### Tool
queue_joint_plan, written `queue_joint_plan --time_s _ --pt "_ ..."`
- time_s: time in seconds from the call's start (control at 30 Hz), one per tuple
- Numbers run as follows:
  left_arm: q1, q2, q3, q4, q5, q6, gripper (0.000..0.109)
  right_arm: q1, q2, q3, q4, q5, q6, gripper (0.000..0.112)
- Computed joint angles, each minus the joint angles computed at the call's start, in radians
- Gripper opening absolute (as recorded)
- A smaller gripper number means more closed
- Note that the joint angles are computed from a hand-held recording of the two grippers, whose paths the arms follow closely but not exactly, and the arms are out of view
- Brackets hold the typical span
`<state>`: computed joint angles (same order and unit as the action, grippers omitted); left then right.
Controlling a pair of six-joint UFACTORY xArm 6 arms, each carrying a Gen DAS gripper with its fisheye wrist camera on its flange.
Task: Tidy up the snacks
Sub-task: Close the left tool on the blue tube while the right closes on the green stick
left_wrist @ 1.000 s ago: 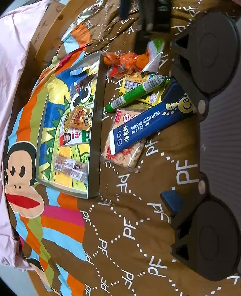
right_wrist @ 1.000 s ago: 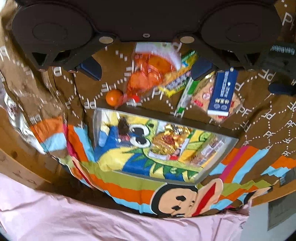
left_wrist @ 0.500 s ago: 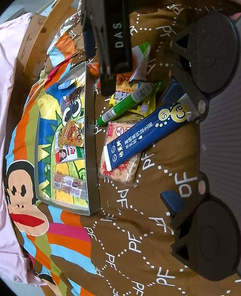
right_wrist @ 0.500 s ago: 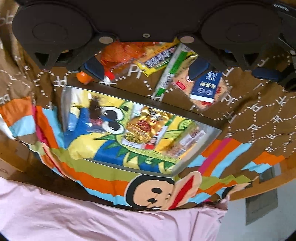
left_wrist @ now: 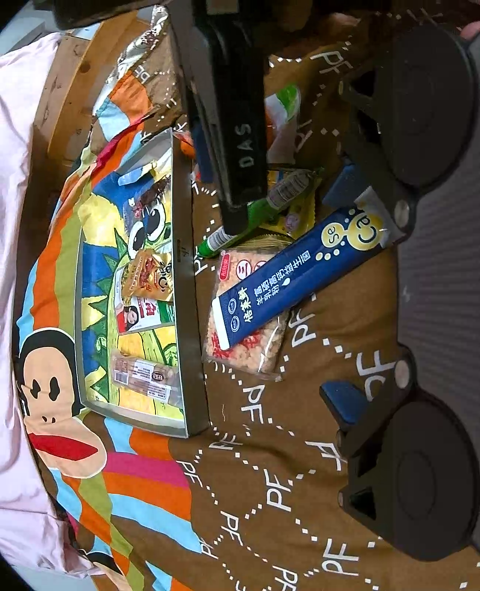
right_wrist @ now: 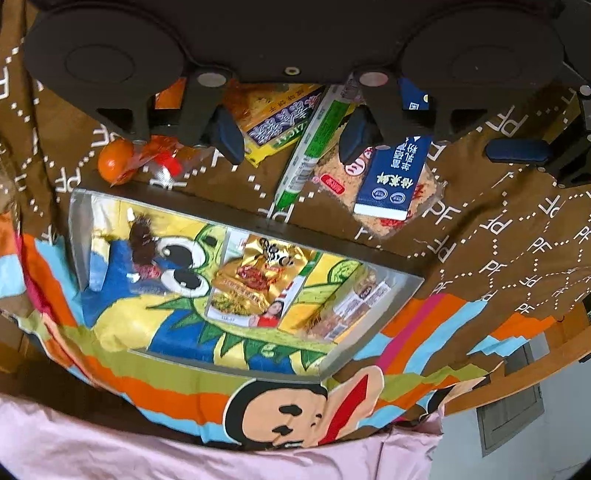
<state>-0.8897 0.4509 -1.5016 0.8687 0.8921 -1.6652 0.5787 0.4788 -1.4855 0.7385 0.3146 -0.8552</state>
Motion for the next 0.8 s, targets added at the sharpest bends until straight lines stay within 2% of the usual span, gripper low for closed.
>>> queue_joint_plan --time_s 0.13,0.23,0.3,0.5,0.67,0.8 --pt "0.005 0.002 0.001 0.003 -0.006 -0.012 0.102 0.003 0.004 0.002 -0.031 0.005 0.020 0.055" --pt "0.006 0.001 0.005 0.010 -0.012 -0.018 0.102 0.005 0.001 0.008 -0.065 0.004 0.040 0.047" --pt "0.006 0.000 0.009 0.016 -0.019 -0.025 0.100 0.008 -0.002 0.016 -0.076 -0.003 0.042 0.045" --pt "0.005 -0.007 0.017 0.017 -0.015 -0.030 0.089 0.015 -0.020 0.037 -0.079 -0.014 0.031 0.029" --pt "0.008 -0.018 0.031 0.013 -0.031 -0.031 0.073 0.014 -0.028 0.049 -0.134 -0.020 0.096 0.018" --pt "0.012 -0.032 0.050 0.003 -0.065 -0.046 0.060 0.012 -0.042 0.067 -0.155 -0.024 0.130 0.018"
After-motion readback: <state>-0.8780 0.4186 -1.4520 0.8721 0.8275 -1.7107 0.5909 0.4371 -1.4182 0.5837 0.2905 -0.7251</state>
